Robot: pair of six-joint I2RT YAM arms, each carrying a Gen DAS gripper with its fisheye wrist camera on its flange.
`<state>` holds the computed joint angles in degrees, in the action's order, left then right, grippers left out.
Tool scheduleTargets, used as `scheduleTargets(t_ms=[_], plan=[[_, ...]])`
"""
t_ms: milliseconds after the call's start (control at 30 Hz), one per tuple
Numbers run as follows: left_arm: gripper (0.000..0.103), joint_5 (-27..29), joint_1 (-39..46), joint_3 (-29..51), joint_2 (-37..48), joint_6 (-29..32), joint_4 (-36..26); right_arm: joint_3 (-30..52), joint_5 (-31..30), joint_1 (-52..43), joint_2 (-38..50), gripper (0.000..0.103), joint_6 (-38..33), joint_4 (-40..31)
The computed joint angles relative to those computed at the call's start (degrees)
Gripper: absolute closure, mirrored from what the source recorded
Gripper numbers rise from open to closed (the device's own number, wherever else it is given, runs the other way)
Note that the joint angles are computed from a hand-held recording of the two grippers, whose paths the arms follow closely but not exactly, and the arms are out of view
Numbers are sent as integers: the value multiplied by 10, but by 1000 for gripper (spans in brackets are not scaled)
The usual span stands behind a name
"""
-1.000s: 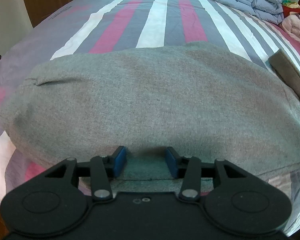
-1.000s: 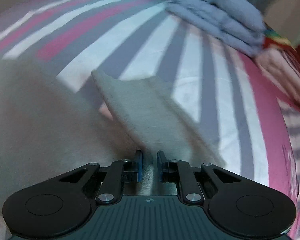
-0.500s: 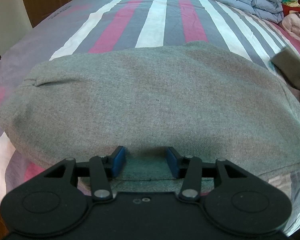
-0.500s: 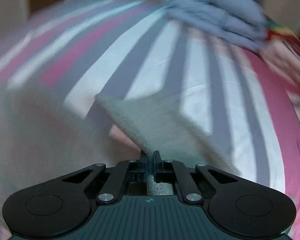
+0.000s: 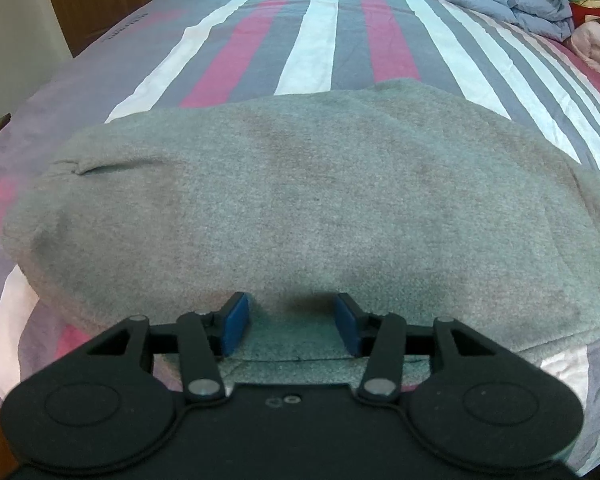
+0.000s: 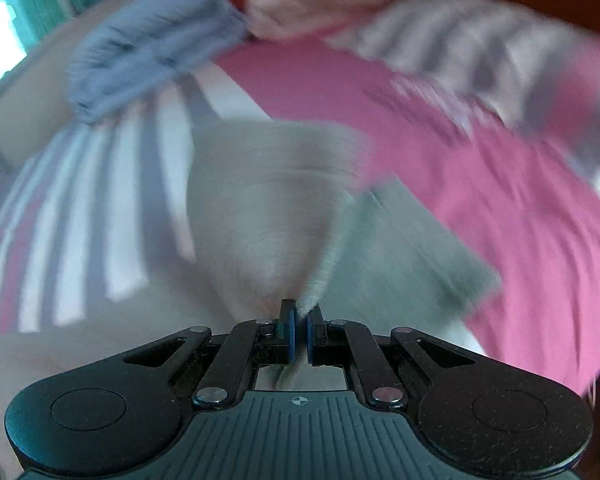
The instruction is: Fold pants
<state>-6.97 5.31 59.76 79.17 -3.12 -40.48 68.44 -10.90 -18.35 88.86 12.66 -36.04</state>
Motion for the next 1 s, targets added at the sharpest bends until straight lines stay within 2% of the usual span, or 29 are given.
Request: scheduleTargets(t_ms=[100, 200, 267, 300, 333, 367, 400, 467, 567, 600, 633, 667, 700, 867, 933, 1000], plan=[[55, -12, -4, -6, -4, -2, 3, -24, -31, -31, 1, 97, 18, 19], [55, -17, -6, -9, -7, -5, 5, -17, -82, -64, 10, 95, 35, 11], [55, -20, -7, -10, -8, -6, 3, -17, -108, -81, 6, 85, 39, 3], [55, -23, -9, -10, -10, -7, 3, -26, -122, -93, -1, 67, 42, 6], [55, -25, -10, -10, -10, -9, 2, -36, -133, -103, -7, 42, 48, 11], [54, -26, -11, -10, -10, -9, 1, -56, -146, -114, -23, 35, 54, 19], [54, -29, -13, -8, -9, -11, 0, -62, -158, -124, -27, 34, 60, 27], [54, -32, -15, -6, -7, -13, -2, -65, -168, -136, -23, 34, 68, 41], [53, -35, -17, -4, -5, -15, -3, -69, -168, -155, -15, 35, 123, 74], [53, -35, -17, -4, -5, -15, -3, -66, -164, -161, -11, 50, 137, 81], [53, -36, -17, -4, -5, -15, -4, -60, -159, -163, -5, 78, 147, 84], [53, -37, -18, -4, -5, -16, -3, -50, -162, -167, 4, 90, 151, 79], [53, -39, -18, -4, -5, -17, -3, -42, -168, -168, 13, 96, 148, 76], [53, -43, -21, -4, -5, -18, -3, 1, -169, -149, 21, 98, 109, 67], [52, -44, -21, -4, -4, -19, -3, 3, -155, -131, -13, 98, 55, 95], [52, -48, -23, -4, -4, -21, -2, -2, -178, -131, -50, 98, 3, 121]])
